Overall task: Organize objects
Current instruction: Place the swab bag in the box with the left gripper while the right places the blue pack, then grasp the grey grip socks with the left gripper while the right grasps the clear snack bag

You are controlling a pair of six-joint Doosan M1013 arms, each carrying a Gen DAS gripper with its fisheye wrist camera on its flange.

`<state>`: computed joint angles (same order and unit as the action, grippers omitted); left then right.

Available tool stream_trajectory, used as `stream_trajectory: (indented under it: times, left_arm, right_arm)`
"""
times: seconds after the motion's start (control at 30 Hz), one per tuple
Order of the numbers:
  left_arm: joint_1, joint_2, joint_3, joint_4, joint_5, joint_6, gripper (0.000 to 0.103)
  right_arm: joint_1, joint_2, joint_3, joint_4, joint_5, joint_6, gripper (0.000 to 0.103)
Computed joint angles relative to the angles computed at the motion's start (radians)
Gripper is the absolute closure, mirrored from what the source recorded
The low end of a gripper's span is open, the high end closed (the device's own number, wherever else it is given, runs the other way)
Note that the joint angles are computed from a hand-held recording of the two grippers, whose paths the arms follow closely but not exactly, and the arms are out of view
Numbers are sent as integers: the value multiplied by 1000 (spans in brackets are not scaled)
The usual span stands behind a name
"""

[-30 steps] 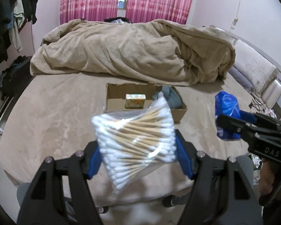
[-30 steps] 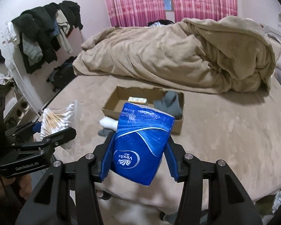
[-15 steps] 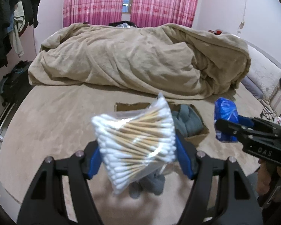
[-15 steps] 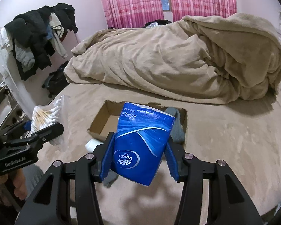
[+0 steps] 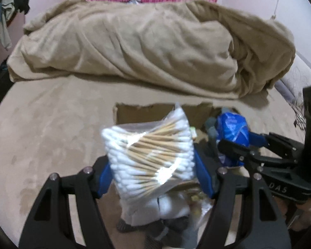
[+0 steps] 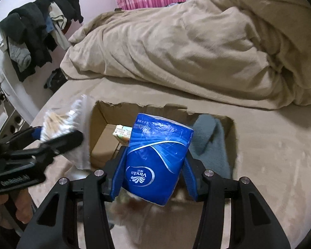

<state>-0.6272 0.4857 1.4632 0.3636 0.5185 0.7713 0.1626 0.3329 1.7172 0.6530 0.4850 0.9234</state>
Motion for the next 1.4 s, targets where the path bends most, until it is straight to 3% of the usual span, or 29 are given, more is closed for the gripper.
stream_trajectory:
  times: [0.27,0.4,0.5,0.57,0.97,1.23,1.4]
  left_arm:
    - [-7,34,-21,24,40,-29,27]
    - [-18,25,-15,64,43,-55,22]
    - [-27,3,3,144,49,-140,8]
    - [-32,-22,25,201,41,-205,7]
    - [-97,-191,158,386,77,-427,6]
    - [-153,-272,230,434,101,-539,5]
    - [-188,-298,261,442,127,-568,5]
  right_arm:
    - [6,50,-22,-25,17,7,46]
    - [2,48,-18,-32,19,10,34]
    - [2,32,-6,-46,-13,15,24]
    - [0,21,-2,-33,-10,6,24]
    - [0,-134,90,-78,-37,41,24]
    - [-3,-261,163,-66,-37,33,23]
    - [4,-324,196,-153,-43,106,23]
